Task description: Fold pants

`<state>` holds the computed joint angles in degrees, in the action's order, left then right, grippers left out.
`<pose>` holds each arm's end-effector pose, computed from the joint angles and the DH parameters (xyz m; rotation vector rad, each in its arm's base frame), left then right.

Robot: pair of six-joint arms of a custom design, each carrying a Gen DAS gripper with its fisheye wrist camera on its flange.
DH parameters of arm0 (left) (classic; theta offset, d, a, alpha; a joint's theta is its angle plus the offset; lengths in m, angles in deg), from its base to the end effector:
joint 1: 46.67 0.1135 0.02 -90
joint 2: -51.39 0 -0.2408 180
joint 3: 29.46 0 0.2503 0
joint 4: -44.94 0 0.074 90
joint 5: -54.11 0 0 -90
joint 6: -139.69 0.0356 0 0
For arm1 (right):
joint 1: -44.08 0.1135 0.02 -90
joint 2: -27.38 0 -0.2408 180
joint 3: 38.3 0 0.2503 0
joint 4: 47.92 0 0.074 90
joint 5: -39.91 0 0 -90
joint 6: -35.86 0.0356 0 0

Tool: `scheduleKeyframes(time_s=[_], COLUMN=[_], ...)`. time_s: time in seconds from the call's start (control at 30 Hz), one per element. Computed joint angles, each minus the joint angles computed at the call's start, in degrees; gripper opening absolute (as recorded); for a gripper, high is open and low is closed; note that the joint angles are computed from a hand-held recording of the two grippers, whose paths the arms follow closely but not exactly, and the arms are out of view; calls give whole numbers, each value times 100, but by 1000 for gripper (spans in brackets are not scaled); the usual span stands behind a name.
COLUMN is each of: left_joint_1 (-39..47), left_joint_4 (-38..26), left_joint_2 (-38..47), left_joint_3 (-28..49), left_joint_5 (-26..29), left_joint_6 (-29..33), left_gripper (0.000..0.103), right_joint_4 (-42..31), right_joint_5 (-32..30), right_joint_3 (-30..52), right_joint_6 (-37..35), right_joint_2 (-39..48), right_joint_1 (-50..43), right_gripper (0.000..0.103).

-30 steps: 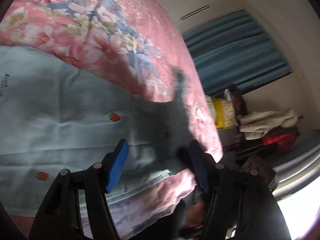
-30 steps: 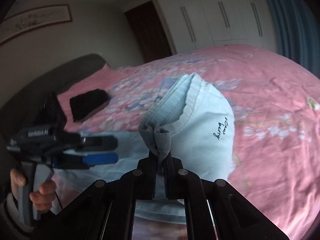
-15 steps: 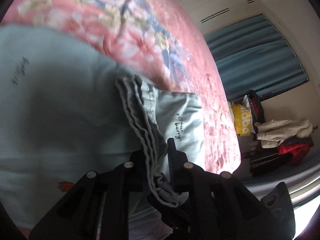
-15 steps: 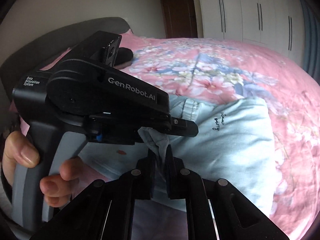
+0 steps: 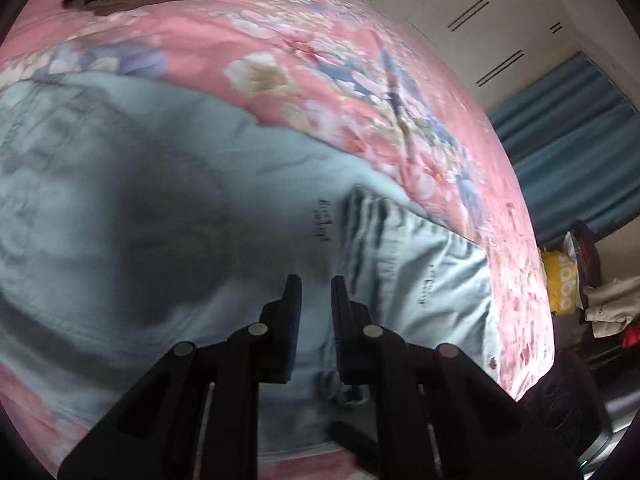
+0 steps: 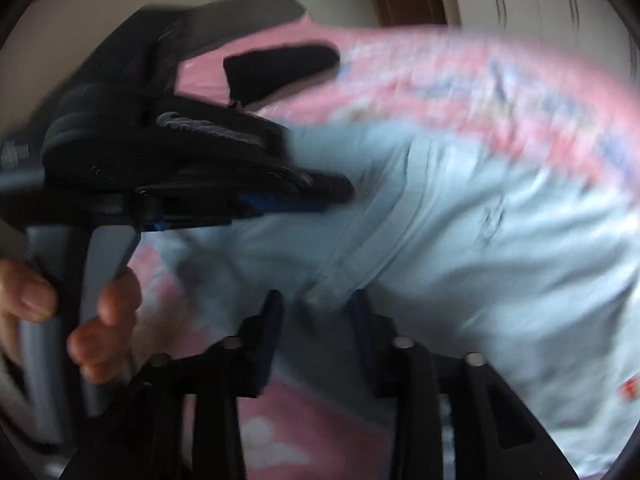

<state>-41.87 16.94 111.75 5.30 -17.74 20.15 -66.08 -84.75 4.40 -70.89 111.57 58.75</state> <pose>0.1909 0.0049 0.1278 -0.6197 2.4556 -0.5727 0.2225 0.0792 0.0981 -0.8813 2.3511 0.7683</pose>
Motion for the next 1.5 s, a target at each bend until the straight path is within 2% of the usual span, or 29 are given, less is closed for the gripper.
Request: scheduleKeyframes(time_s=[0.1, 0.17, 0.23, 0.33, 0.4, 0.47, 0.53, 0.57, 0.63, 0.7, 0.77, 0.9, 1.03, 1.1, 1.2, 1.27, 1.4, 1.5], left_joint_1=[-52, -516, -1100, -2118, -2595, -2854, -2893, -2839, -2676, -2571, -2641, -2736, -2679, -2672, -2714, -2641, -2643, -2655], left_joint_4=[-408, -584, -489, 311, 718, 1044, 1033, 1132, 1298, 1211, 1189, 1178, 1152, 1079, 1059, 1094, 1117, 1117], left_joint_2=[-662, -1128, -1215, -388, 255, 1003, 1391, 1409, 1028, 544, 423, 322, 118, -51, -82, -49, -128, -86], left_joint_3=[-81, -80, -7, 200, 347, 458, 437, 253, -151, -443, -534, -594, -701, -771, -787, -799, -869, -835], left_joint_5=[-15, -234, -386, -613, -932, -1241, -1617, -1765, -1777, -1775, -1803, -1825, -1638, -1627, -1691, -1594, -1551, -1554], left_joint_6=[-5, -189, -380, -695, -791, -916, -1040, -1152, -1208, -1163, -1123, -1231, -1313, -1303, -1303, -1318, -1339, -1397], left_gripper=[12, 15, 15, 15, 15, 15, 12, 2, 2, 2, 2, 1, 1, 1, 1, 1, 2, 2], right_joint_4=[-741, -1315, -1639, -1463, -1610, -1716, -1494, -1707, -1716, -1965, -2157, -2034, -1841, -1841, -1909, -2046, -1905, -2110], right_joint_5=[-575, -909, -1054, -451, -212, 37, 511, 603, 724, 448, 137, 96, 964, 1078, 841, 994, 632, 254], right_joint_3=[199, 368, 678, 727, 726, 904, 1178, 1202, 1072, 958, 1007, 1409, 2134, 2472, 2856, 3129, 2639, 2254], right_joint_6=[-564, -982, -1261, -1239, -1225, -1211, -1025, -1220, -1305, -1595, -1838, -1417, -740, -458, -88, 39, -129, -434], right_joint_2=[-282, -561, -623, -782, -827, -418, 252, 345, 125, -287, -471, -19, 977, 1320, 1621, 1900, 1385, 875], right_joint_1=[-598, -1180, -1832, -2338, -2530, -2604, -2392, -2459, -2403, -2443, -2293, -1347, -225, 54, 266, 391, 51, -416], right_gripper=[40, 40, 40, 38, 32, 29, 26, 25, 25, 25, 25, 21, 12, 11, 11, 11, 11, 11])
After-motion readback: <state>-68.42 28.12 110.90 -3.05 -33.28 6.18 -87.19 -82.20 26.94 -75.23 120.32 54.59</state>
